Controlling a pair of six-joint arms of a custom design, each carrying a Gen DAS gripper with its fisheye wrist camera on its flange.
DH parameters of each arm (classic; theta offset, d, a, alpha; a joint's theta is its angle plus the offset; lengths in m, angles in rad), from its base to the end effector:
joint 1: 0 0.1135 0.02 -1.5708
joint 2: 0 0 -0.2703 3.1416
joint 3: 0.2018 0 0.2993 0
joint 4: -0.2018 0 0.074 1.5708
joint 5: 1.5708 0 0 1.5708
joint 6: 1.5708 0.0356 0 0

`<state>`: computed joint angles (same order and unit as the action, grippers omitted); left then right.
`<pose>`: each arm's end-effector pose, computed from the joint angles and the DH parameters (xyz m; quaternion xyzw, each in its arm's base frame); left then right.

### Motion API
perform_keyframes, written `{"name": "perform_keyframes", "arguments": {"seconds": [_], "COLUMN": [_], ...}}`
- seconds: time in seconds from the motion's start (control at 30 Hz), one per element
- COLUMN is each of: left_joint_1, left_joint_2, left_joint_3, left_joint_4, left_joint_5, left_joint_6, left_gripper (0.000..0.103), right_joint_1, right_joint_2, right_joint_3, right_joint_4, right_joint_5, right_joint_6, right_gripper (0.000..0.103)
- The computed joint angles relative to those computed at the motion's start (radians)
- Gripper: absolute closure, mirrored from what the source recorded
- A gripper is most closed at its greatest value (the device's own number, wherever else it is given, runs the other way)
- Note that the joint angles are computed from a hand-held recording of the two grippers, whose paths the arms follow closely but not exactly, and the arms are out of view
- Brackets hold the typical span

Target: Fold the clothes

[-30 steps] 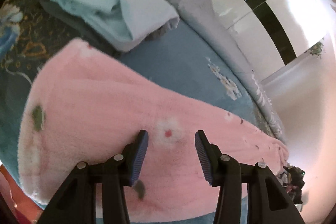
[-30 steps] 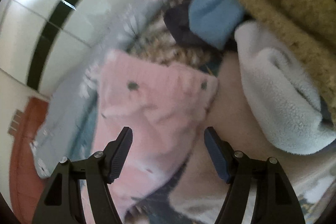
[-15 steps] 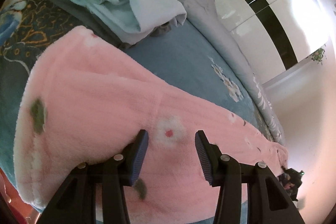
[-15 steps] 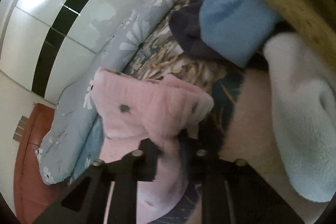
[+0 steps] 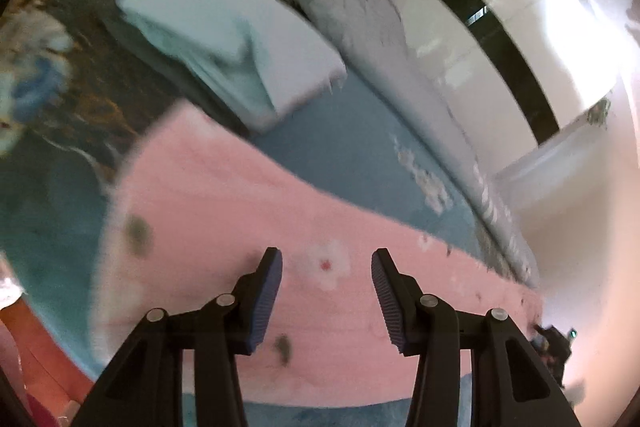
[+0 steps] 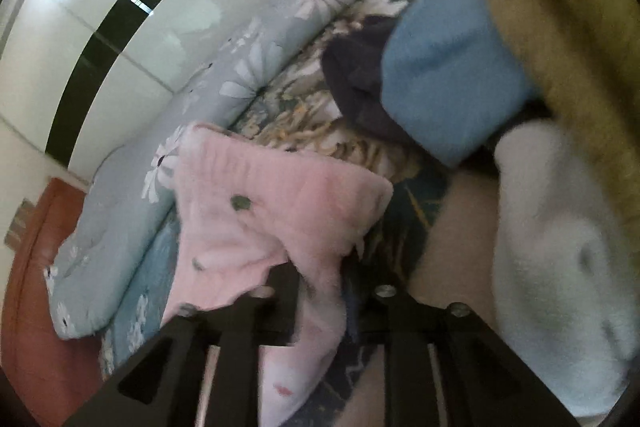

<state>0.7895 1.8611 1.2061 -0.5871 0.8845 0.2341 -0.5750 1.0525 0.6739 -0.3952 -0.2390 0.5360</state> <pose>0.2996 0.2629 0.1501 -0.1771 0.8766 -0.2957 0.3357 0.2214 -0.1335 0.2198 0.4433 0.8019 0.1023 0.3873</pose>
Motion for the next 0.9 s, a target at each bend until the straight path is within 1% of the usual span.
{"name": "perform_keyframes", "arguments": {"seconds": [0.03, 0.07, 0.17, 0.27, 0.3, 0.37, 0.47, 0.5, 0.57, 0.6, 0.63, 0.67, 0.73, 0.8, 0.9], "left_joint_1": [0.026, 0.046, 0.099, 0.123, 0.120, 0.114, 0.112, 0.116, 0.121, 0.122, 0.120, 0.119, 0.120, 0.121, 0.120], "left_joint_2": [-0.010, -0.018, 0.007, 0.105, 0.148, 0.232, 0.303, 0.321, 0.353, 0.363, 0.375, 0.387, 0.389, 0.376, 0.334], "left_joint_3": [-0.006, -0.016, -0.005, 0.080, 0.123, 0.209, 0.273, 0.290, 0.319, 0.327, 0.335, 0.344, 0.346, 0.337, 0.342], "left_joint_4": [0.020, 0.045, 0.075, 0.004, -0.043, -0.136, -0.193, -0.212, -0.256, -0.268, -0.281, -0.297, -0.304, -0.299, -0.355], "left_joint_5": [-0.003, -0.023, -0.085, -0.077, -0.064, -0.041, 0.027, 0.057, 0.108, 0.125, 0.137, 0.152, 0.171, 0.185, 0.230], "left_joint_6": [-0.011, -0.021, -0.018, 0.009, 0.027, 0.061, 0.079, 0.088, 0.110, 0.115, 0.117, 0.119, 0.114, 0.105, 0.131], "left_gripper": [0.049, 0.048, 0.047, 0.046, 0.046, 0.046, 0.046, 0.048, 0.048, 0.055, 0.076, 0.085, 0.090, 0.091, 0.092], "right_joint_1": [0.007, 0.014, 0.099, 0.209, 0.250, 0.356, 0.506, 0.557, 0.669, 0.712, 0.751, 0.787, 0.847, 0.889, 0.934], "right_joint_2": [-0.039, -0.078, -0.250, -0.396, -0.433, -0.429, -0.399, -0.392, -0.354, -0.330, -0.305, -0.280, -0.229, -0.187, -0.159], "right_joint_3": [-0.003, -0.004, -0.024, -0.043, -0.057, -0.052, -0.036, -0.029, -0.007, 0.004, 0.016, 0.028, 0.055, 0.080, 0.104], "right_joint_4": [-0.023, -0.046, -0.136, -0.232, -0.248, -0.246, -0.246, -0.252, -0.253, -0.246, -0.237, -0.229, -0.215, -0.204, -0.199], "right_joint_5": [0.015, 0.029, 0.106, 0.162, 0.177, 0.214, 0.266, 0.283, 0.339, 0.363, 0.386, 0.406, 0.434, 0.445, 0.466], "right_joint_6": [-0.017, -0.034, -0.062, -0.062, -0.048, 0.000, 0.050, 0.065, 0.093, 0.107, 0.120, 0.132, 0.154, 0.168, 0.159], "right_gripper": [0.042, 0.037, 0.036, 0.035, 0.035, 0.035, 0.035, 0.035, 0.035, 0.035, 0.035, 0.035, 0.035, 0.035, 0.035]}}
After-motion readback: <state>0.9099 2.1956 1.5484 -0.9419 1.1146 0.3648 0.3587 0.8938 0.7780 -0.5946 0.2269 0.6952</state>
